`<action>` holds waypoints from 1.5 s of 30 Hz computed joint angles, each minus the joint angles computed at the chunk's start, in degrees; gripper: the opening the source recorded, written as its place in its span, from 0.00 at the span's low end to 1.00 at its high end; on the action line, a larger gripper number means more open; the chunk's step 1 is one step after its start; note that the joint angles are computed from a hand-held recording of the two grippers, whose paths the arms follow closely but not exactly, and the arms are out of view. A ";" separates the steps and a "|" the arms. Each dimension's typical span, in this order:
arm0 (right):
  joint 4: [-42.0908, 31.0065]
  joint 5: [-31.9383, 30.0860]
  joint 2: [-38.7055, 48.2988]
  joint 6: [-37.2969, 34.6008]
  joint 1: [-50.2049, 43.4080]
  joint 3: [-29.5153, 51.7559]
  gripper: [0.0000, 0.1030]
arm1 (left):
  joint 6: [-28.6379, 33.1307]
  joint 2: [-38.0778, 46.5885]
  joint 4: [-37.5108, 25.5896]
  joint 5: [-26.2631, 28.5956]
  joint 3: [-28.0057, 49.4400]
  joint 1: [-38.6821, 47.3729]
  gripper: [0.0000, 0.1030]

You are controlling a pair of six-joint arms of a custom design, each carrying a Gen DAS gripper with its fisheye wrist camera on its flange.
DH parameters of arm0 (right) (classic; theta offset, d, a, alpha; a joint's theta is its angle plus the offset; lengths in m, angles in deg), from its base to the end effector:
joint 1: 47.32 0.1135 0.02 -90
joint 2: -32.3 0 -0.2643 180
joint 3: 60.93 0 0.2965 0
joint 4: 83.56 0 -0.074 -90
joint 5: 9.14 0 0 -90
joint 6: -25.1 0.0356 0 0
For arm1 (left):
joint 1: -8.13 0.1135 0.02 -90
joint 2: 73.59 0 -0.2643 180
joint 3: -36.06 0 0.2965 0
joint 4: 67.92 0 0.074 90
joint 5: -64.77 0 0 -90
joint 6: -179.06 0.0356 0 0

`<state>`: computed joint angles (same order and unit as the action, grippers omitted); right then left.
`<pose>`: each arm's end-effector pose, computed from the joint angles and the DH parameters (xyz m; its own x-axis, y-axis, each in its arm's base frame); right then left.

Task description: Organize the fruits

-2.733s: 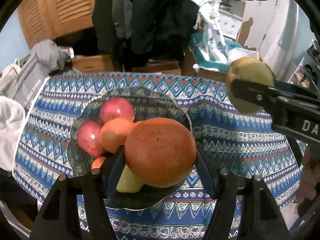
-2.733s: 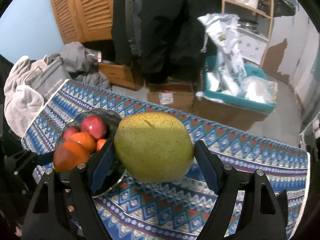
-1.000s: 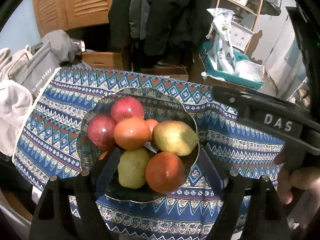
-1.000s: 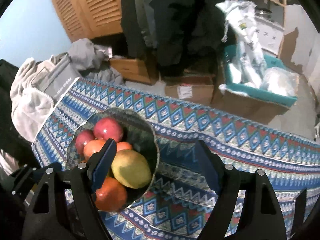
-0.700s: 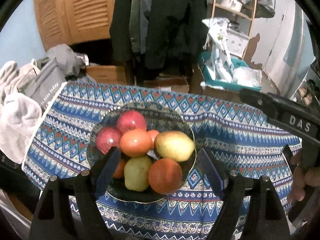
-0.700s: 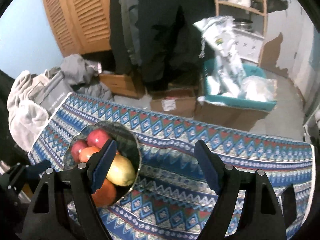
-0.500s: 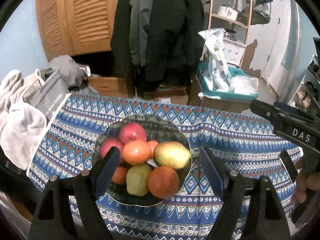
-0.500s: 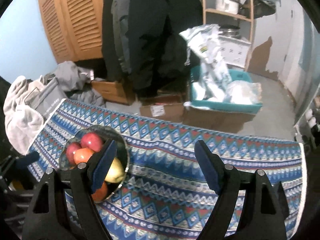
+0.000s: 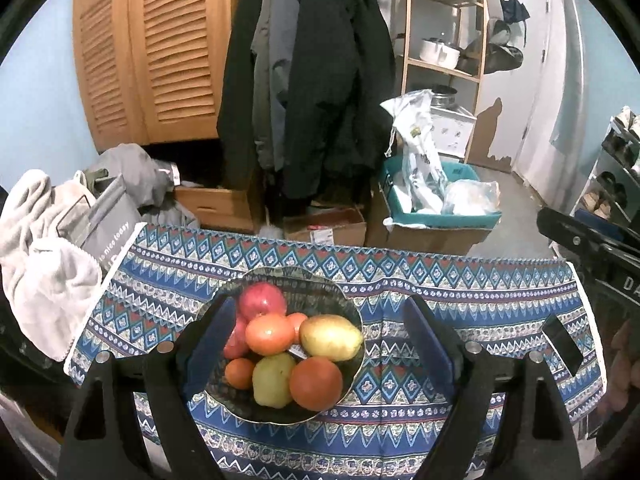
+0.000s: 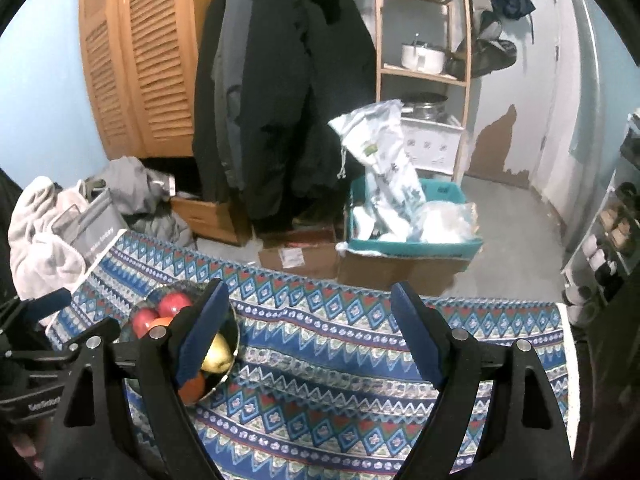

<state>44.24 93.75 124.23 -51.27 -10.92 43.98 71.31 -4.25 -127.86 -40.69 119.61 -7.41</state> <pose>0.3283 0.2322 0.3755 -0.5981 -0.1556 -0.7861 -0.3071 0.9506 0.0455 0.2817 -0.0685 0.3560 -0.6811 -0.1156 -0.7230 -0.1351 0.9903 -0.0310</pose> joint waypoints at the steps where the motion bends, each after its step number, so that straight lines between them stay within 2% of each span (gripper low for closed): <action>1: 0.12 0.13 -0.62 -0.01 -0.08 -0.30 0.80 | 0.28 -0.06 -0.18 -0.07 0.34 -0.01 0.85; 8: -0.03 1.01 -4.87 -0.05 -0.86 -2.45 0.81 | 0.77 0.56 -1.67 -0.68 3.35 -0.18 0.86; 16: -0.11 5.52 -8.89 -2.63 -0.29 -4.21 0.81 | 1.44 -0.19 -0.84 -1.71 4.62 -0.69 0.98; 24: 1.11 10.29 -11.52 -6.62 1.48 -5.49 0.82 | 1.94 -0.62 -0.71 -3.97 5.86 -2.39 0.99; 45: 0.71 9.29 -11.32 -5.80 0.84 -5.95 0.82 | 1.84 -1.67 0.17 -4.21 5.34 -1.95 0.99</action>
